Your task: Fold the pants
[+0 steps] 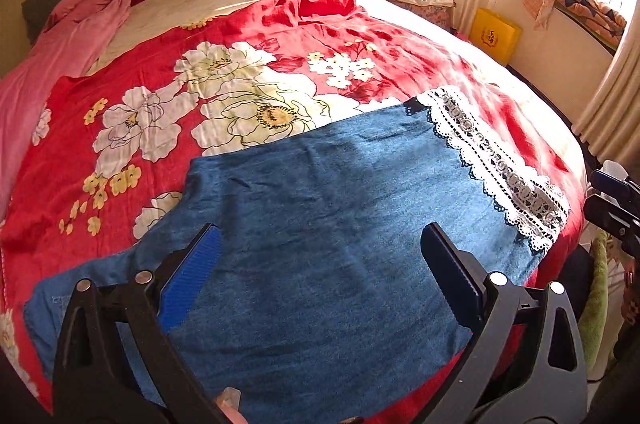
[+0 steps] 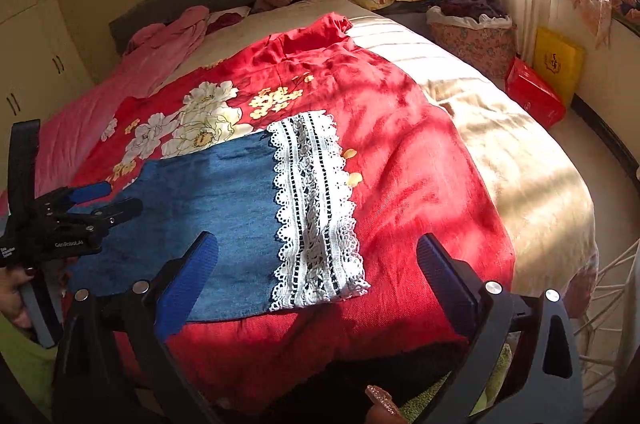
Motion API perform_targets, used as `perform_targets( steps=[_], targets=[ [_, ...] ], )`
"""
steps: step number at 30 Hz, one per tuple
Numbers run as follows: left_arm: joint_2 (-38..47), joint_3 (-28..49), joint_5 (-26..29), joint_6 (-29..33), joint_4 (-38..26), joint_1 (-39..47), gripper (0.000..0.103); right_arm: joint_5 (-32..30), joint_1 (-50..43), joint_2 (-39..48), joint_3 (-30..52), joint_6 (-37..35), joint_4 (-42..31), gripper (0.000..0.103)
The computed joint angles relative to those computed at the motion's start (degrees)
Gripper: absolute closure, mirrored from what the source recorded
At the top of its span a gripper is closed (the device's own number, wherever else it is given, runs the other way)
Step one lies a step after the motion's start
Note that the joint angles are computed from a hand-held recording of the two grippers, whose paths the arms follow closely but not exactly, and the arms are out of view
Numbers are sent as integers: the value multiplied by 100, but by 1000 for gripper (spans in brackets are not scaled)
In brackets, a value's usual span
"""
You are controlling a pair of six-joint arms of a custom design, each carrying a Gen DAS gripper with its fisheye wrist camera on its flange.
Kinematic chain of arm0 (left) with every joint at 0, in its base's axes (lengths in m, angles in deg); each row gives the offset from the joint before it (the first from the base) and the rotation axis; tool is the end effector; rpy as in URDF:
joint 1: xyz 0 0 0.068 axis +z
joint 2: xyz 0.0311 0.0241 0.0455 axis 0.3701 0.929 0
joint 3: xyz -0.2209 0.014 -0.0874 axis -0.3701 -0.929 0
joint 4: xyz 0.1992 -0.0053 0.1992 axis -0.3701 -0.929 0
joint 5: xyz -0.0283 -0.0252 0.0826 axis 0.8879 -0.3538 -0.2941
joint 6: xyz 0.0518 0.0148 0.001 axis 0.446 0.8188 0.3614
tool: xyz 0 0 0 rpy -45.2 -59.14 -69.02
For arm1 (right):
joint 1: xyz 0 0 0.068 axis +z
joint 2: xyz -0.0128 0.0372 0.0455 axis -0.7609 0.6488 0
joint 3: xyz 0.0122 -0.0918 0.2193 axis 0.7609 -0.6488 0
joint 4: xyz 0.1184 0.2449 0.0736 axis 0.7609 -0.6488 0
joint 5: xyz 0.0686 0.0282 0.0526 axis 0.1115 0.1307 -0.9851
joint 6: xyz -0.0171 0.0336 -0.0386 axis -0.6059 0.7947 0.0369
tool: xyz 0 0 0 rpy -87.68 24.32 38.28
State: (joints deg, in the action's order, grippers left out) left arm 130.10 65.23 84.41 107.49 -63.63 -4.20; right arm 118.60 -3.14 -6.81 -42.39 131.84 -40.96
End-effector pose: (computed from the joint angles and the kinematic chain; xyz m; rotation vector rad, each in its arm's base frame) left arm 0.3638 -0.1881 0.1569 1.1312 2.2598 -0.3950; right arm 0.1751 0.1499 0.1380 0.7658 2.2071 0.0010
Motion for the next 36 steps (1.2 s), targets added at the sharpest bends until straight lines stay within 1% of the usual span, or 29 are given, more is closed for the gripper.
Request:
perform_targets(
  steps=[12,16,21,31,36],
  targets=[
    [511,479,-170,42,-51,-401,9,-237,-159,263,-85,-224,521,4],
    [668,644,-148,15,-81,-476,9,-280,-176,349,-69,-261,623,4],
    [932,916,-219,61,32,-627,9,-341,-227,408,-104,-328,793,4],
    [1965,2194,-117,175,-244,-895,10,-454,-340,839,22,-500,1126,4],
    [2472,2790,-169,280,-416,-1039,10,-501,-432,883,-78,-492,1298,4]
  ],
)
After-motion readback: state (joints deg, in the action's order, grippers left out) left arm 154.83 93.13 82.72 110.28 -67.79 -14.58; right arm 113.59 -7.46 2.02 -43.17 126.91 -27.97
